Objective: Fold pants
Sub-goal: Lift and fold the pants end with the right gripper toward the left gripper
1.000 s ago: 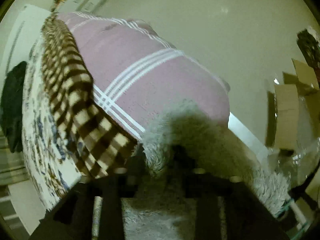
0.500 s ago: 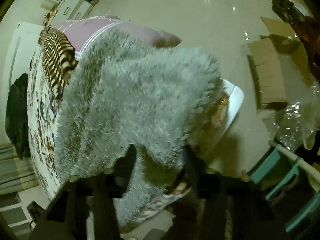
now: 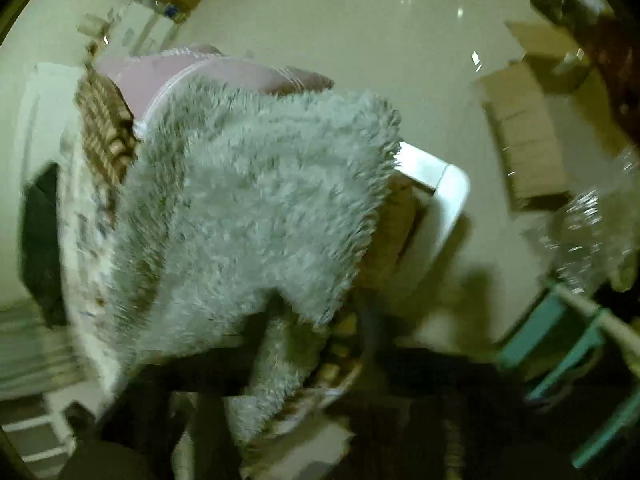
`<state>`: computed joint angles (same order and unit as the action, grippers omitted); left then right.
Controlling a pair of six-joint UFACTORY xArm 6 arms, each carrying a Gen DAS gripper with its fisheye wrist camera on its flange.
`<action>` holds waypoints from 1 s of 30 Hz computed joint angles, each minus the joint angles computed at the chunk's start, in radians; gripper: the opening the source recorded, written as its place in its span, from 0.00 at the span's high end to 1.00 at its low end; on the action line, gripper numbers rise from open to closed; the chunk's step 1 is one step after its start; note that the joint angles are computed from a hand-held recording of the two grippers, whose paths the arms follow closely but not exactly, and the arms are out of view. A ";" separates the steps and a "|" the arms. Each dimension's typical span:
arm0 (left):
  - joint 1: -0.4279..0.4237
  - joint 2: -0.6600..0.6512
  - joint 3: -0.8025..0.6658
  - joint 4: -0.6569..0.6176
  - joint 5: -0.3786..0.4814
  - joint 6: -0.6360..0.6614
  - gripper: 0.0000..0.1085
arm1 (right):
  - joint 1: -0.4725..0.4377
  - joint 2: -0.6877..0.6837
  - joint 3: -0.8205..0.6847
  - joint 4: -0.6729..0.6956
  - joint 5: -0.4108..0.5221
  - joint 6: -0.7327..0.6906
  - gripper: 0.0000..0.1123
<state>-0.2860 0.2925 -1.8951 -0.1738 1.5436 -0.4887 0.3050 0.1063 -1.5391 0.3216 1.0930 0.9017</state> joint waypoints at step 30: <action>-0.008 0.272 -0.386 0.104 0.149 -0.099 0.05 | -0.003 0.102 -0.007 0.043 -0.466 -0.156 0.86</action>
